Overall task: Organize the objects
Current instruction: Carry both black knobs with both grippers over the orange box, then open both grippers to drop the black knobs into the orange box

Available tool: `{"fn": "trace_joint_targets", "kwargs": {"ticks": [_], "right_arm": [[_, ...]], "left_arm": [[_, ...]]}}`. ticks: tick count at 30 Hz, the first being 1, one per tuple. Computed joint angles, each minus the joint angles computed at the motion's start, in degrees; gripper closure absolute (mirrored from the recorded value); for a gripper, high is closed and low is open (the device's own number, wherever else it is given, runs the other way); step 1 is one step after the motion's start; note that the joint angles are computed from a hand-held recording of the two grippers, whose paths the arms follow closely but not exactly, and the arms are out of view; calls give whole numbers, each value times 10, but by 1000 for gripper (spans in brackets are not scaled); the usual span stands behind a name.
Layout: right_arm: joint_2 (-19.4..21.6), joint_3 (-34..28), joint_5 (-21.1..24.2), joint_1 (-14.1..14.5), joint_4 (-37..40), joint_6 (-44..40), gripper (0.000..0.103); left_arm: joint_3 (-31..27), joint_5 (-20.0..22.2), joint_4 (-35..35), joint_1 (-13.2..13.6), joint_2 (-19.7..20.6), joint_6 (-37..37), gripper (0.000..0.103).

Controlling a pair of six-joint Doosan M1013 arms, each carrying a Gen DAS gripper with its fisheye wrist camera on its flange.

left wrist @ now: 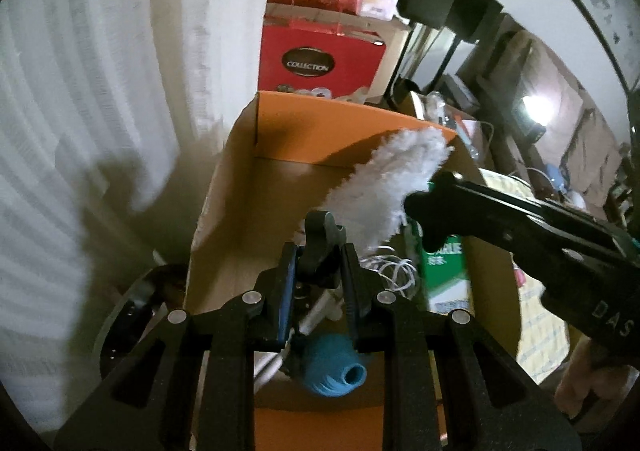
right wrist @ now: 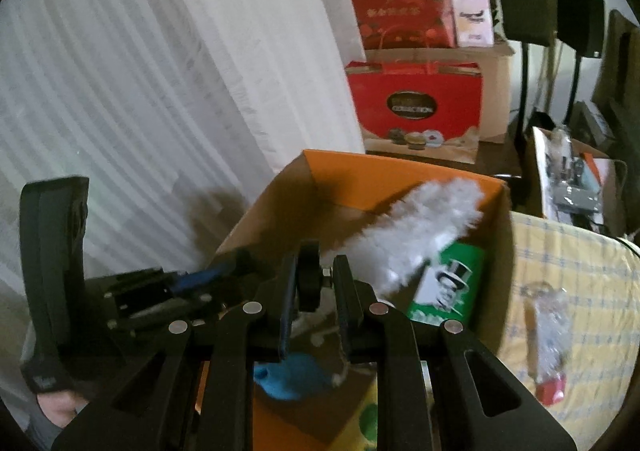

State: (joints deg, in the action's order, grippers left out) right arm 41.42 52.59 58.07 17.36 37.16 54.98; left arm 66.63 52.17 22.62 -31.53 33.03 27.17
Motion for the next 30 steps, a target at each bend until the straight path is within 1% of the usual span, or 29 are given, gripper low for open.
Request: {"fn": "trace_joint_targets", "kwargs": {"ticks": [5, 9, 17, 20, 23, 25, 27, 28, 30], "right_arm": [[38, -58, 30, 16, -32, 23, 85], [62, -90, 55, 24, -42, 36, 85], [92, -126, 101, 28, -38, 52, 85], [96, -132, 109, 29, -44, 65, 85], [89, -124, 102, 27, -45, 63, 85], [82, -114, 93, 25, -41, 57, 84], [73, -103, 82, 22, -40, 54, 83], [69, -98, 78, 21, -38, 52, 82], [59, -84, 69, 17, -33, 48, 73]], "left_arm": [[-7, 21, 3, 4, 10, 8, 83], [-8, 42, 10, 3, 15, 8, 83], [5, 40, 4, 9, 11, -12, 82], [8, 39, 2, 9, 9, -13, 81], [12, 38, 9, 8, 5, -19, 76], [17, 32, 13, 7, 0, -28, 68], [22, 25, 14, 7, -5, -37, 64], [24, 23, 14, 6, -7, -40, 61], [25, 23, 17, 4, -9, -42, 58]]}}
